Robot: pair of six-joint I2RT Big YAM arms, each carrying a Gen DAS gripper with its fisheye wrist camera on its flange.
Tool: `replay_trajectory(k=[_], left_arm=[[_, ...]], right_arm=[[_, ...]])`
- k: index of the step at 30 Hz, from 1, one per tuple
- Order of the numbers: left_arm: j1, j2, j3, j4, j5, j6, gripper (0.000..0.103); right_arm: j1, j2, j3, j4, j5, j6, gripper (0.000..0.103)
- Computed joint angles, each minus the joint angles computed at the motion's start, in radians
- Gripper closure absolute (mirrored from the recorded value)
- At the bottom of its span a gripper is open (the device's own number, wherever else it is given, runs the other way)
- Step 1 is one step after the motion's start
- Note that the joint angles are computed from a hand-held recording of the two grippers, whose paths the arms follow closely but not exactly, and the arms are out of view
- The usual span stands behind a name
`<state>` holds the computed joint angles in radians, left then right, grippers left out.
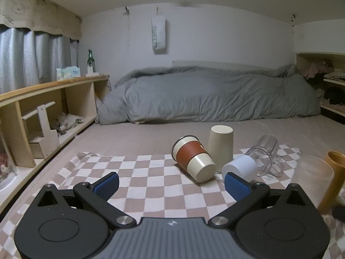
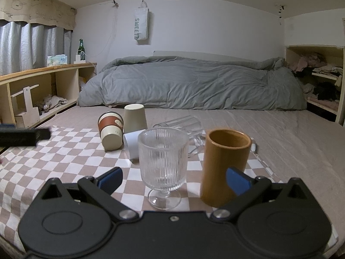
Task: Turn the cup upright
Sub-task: 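Move the left tool toward the fallen brown-sleeved cup and grasp its base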
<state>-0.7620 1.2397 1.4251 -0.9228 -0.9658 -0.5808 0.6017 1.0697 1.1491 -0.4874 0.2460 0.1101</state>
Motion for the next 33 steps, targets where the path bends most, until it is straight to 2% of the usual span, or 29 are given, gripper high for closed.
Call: replay_trajectory(k=[3,9,13,17,24,30,32,33], left_arm=[[0.061,0.043,0.05,0.001,0.096,0.012,0.002],[0.173,0.157,0.166,-0.029,0.261,-0.029,0.006],[0.226,0.243,0.252,-0.055,0.331,-0.066,0.01],[0.259,0.318,0.326,-0.088,0.359,-0.105,0.011],[0.304,0.421,0.426,-0.18,0.438,-0.177,0.02],[0.312,0.445,0.437,-0.185,0.456,-0.192,0.02],[0.313,0.444,0.431,-0.17,0.484,-0.175,0.031],[0.315,0.438,0.422,-0.154,0.506,-0.172,0.041]], right_arm=[[-0.002,-0.004,-0.002,0.001,-0.007,-0.003,0.0],[-0.008,-0.005,-0.004,0.006,-0.029,0.005,0.0],[-0.013,-0.003,-0.001,0.005,-0.045,0.008,0.0],[-0.02,0.002,0.003,0.002,-0.061,0.008,0.0],[-0.039,0.016,0.009,0.001,-0.081,0.02,0.0],[-0.055,0.027,0.011,0.007,-0.105,0.035,0.0],[-0.057,0.029,0.014,0.005,-0.111,0.042,0.0],[-0.058,0.029,0.015,0.005,-0.114,0.043,0.0]])
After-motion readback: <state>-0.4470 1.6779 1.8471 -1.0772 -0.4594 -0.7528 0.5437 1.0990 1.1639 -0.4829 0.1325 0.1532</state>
